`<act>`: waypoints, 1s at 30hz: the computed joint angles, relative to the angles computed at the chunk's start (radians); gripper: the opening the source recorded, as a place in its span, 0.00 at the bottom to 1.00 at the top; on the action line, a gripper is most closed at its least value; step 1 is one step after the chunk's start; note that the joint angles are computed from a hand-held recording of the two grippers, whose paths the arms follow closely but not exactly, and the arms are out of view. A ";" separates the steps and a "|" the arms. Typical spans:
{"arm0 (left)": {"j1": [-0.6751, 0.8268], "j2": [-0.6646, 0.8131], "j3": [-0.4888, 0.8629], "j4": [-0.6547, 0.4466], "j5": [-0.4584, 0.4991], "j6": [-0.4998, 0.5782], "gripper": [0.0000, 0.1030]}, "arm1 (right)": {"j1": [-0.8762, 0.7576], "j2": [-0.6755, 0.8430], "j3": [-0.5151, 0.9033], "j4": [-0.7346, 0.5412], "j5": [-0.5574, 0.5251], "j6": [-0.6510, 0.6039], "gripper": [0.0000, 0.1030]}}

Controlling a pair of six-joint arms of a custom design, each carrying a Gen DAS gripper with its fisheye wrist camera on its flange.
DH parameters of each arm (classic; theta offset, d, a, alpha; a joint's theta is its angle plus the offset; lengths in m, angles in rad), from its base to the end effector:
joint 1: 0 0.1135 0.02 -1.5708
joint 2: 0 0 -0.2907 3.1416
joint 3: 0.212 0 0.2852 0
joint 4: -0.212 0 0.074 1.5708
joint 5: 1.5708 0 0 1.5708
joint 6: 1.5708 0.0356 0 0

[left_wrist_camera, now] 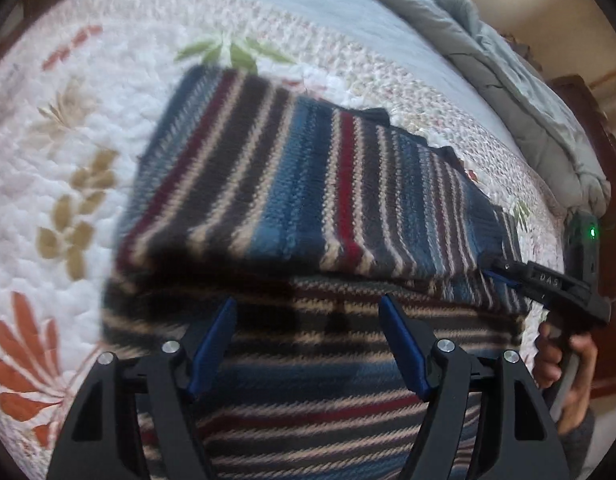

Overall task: Fold small clothes
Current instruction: 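Grasp the folded sweater edge with both grippers and fold it over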

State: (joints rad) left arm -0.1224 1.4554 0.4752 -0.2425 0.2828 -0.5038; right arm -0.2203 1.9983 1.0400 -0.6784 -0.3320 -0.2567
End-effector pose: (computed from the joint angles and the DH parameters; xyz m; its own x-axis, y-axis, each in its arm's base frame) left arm 0.2256 -0.0378 0.1024 -0.9193 -0.3540 -0.1721 -0.2650 0.8799 -0.3944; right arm 0.3371 -0.0636 0.0770 -0.9996 -0.0221 -0.0189 -0.0271 0.9431 0.3313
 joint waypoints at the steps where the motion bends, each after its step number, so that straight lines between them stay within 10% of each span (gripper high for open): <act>1: 0.010 0.035 0.008 0.015 0.008 -0.011 0.72 | 0.000 0.009 0.002 0.008 -0.003 0.003 0.39; 9: 0.114 0.077 0.020 0.101 0.119 -0.072 0.70 | -0.009 0.056 0.034 0.043 -0.078 0.042 0.37; 12: 0.145 0.139 0.038 0.111 0.127 -0.079 0.70 | 0.000 0.066 0.037 0.063 -0.060 0.053 0.19; 18: 0.180 0.217 0.009 0.217 0.153 -0.156 0.16 | -0.034 -0.007 0.010 0.054 -0.116 0.001 0.07; 30: -0.130 0.165 0.027 0.271 0.070 -0.299 0.14 | -0.221 -0.106 0.008 0.046 -0.032 -0.158 0.07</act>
State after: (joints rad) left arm -0.2525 1.6202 0.5023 0.0286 0.3533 -0.8026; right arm -0.4409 1.8921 1.0479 -0.6320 -0.3641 -0.4149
